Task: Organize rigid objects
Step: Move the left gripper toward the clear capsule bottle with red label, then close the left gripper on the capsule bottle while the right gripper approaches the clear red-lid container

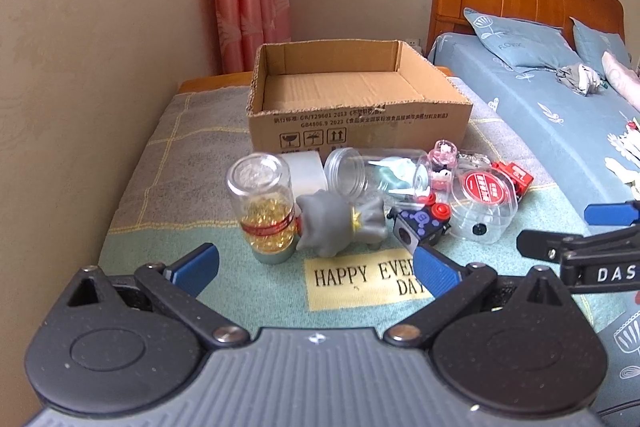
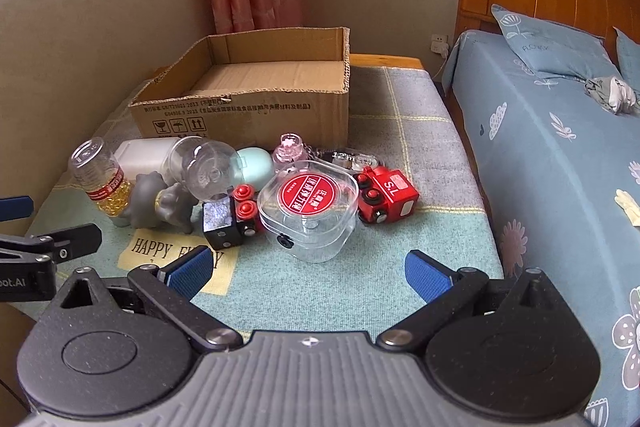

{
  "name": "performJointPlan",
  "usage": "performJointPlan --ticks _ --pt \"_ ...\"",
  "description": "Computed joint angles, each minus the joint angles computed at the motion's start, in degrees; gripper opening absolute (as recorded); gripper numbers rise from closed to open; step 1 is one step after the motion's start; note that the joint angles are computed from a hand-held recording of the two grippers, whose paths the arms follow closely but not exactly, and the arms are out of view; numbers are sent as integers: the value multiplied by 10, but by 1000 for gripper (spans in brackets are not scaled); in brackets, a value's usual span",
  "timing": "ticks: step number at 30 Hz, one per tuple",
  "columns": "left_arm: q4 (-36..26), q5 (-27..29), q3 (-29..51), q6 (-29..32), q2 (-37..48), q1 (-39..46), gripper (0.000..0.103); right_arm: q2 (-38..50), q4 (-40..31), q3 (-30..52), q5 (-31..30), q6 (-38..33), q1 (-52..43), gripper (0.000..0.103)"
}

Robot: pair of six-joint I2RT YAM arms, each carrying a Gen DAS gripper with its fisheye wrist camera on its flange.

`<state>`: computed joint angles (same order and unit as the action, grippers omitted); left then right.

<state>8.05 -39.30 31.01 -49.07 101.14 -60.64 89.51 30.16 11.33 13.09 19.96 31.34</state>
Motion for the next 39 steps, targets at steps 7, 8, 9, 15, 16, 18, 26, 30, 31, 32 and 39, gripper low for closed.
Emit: performJointPlan --ticks 7,8,9,15,16,18,26,30,31,32,39 --pt "60 18 11 101 4 48 102 62 46 20 -39 -28 -42 103" --pt "63 21 15 111 8 56 102 67 51 21 -41 -30 -46 103" --pt "70 23 18 120 12 62 102 73 53 24 -44 -32 -49 103" --pt "123 57 13 160 32 97 102 102 76 32 -68 -41 -67 103" --pt "136 64 9 164 33 101 102 106 79 33 -70 -42 -68 103" --pt "152 83 3 167 34 110 102 111 85 32 -73 -43 -69 103" --pt "170 95 -16 165 32 123 102 115 90 28 -72 -41 -71 103" --pt "168 84 -33 157 26 129 102 112 88 25 -70 -43 -76 103" --pt "169 81 -38 154 26 130 102 113 87 25 -69 -43 -77 103" --pt "169 79 -44 153 24 132 102 115 86 26 -68 -44 -78 103" --pt "181 76 -70 138 43 153 102 142 82 37 -65 -53 -79 103"
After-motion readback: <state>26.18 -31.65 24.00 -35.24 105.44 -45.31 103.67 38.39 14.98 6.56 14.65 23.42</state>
